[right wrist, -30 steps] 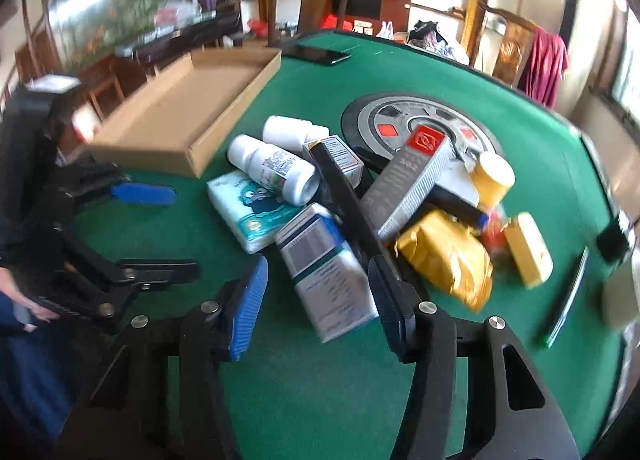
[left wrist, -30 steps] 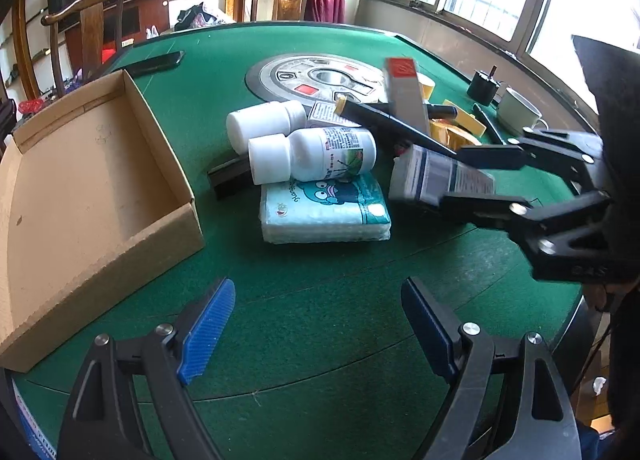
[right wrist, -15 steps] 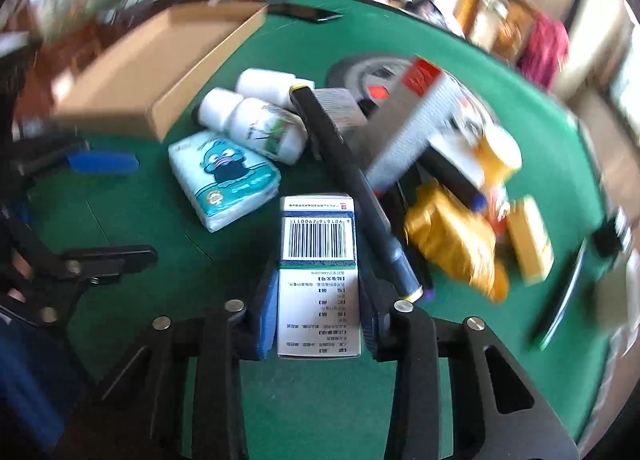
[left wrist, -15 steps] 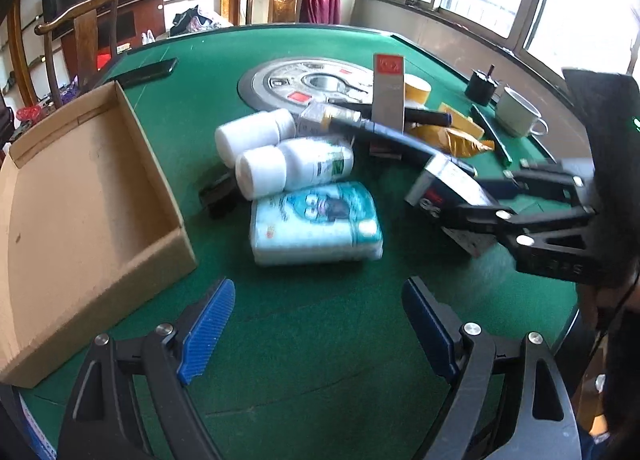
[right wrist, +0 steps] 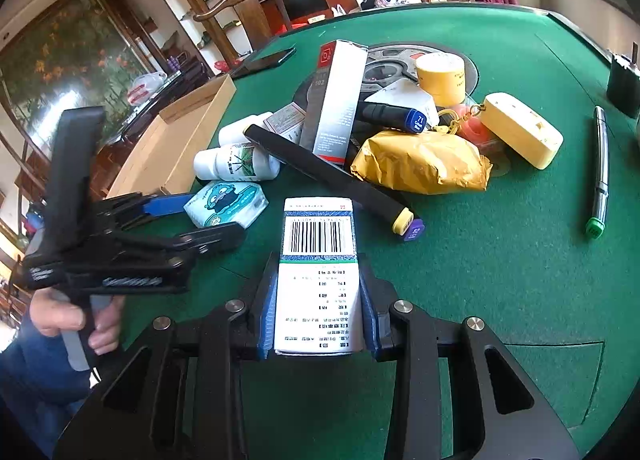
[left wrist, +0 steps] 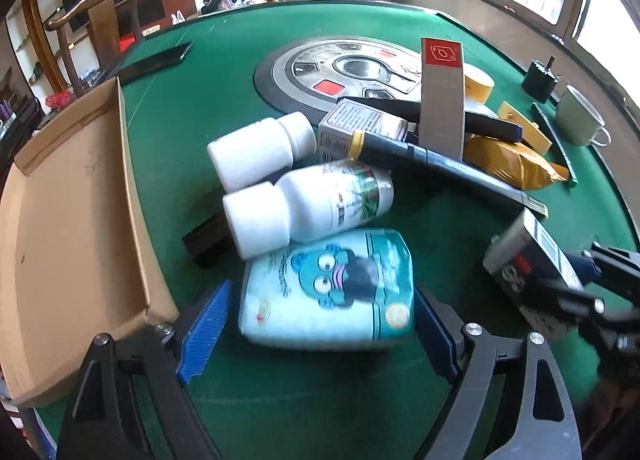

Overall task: Organize objects
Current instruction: 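Grasp the white barcode medicine box with the right tool while the left tool approaches the tissue pack, then grasp the blue cartoon tissue pack with the left tool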

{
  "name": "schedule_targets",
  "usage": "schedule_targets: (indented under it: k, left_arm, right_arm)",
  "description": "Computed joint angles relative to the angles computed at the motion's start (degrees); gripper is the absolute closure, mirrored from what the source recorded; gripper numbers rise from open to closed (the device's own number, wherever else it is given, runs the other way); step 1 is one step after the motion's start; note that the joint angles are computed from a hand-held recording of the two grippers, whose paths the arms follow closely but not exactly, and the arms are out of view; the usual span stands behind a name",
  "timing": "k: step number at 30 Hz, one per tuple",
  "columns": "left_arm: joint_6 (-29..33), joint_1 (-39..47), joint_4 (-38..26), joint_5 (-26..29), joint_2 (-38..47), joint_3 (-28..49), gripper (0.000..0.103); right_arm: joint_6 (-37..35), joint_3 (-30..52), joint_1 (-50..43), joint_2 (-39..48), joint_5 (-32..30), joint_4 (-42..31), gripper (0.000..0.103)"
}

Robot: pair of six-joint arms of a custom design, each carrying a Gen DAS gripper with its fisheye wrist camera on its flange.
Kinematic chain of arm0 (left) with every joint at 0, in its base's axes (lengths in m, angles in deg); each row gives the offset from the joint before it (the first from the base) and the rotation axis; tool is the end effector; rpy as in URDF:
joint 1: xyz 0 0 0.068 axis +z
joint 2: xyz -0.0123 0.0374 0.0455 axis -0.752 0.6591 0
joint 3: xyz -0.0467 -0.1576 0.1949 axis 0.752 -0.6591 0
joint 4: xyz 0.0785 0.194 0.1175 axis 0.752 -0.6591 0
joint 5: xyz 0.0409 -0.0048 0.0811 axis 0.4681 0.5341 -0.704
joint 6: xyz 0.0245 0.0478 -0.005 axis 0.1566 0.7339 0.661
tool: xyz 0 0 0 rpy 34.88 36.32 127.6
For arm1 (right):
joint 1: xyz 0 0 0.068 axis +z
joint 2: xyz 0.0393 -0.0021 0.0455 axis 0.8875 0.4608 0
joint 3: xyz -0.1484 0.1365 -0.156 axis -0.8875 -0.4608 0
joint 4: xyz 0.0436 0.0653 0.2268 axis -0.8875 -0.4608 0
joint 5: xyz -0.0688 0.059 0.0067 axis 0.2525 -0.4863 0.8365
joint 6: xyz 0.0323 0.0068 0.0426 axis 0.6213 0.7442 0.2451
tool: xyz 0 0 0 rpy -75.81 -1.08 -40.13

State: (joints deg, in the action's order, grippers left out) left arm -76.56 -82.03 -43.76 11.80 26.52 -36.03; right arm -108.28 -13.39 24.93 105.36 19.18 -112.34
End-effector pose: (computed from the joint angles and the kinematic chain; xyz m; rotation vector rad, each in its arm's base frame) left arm 0.1887 -0.1165 0.1378 0.2812 2.5993 -0.0952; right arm 0.1313 -0.0699 0.1627 -0.3098 2.4455 0.6399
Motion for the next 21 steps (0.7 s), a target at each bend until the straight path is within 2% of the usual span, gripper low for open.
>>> schedule_targets:
  k: [2, 4, 6, 8, 15, 17, 21]
  left_arm:
    - [0.31, -0.26, 0.84, -0.18, 0.63, 0.16, 0.017]
    - [0.62, -0.21, 2.02, -0.19, 0.25, -0.67, 0.018]
    - [1.11, -0.87, 3.05, -0.40, -1.07, -1.91, 0.028]
    - [1.28, -1.70, 3.14, -1.18, -2.18, -2.72, 0.031]
    - [2.01, -1.95, 3.42, 0.08, -5.04, -4.79, 0.032]
    - [2.16, -1.45, 3.27, 2.38, -7.63, -6.17, 0.032]
    - [1.84, -1.24, 1.92, 3.91, -12.72, -8.15, 0.032]
  right_arm:
    - [-0.05, -0.44, 0.57, -0.74, 0.84, 0.26, 0.069]
    - [5.55, 0.34, 5.24, -1.36, 3.30, 3.00, 0.069]
    - [7.71, 0.83, 7.22, -1.13, 4.36, 4.67, 0.069]
    - [7.55, 0.91, 7.20, -1.58, 4.90, 4.51, 0.069]
    - [11.73, -0.87, 12.62, -8.79, 11.65, 6.27, 0.067]
    - [12.74, -1.51, 13.51, -10.46, 13.02, 6.73, 0.068]
    - [12.64, -0.68, 11.85, -10.43, 11.92, 5.19, 0.069]
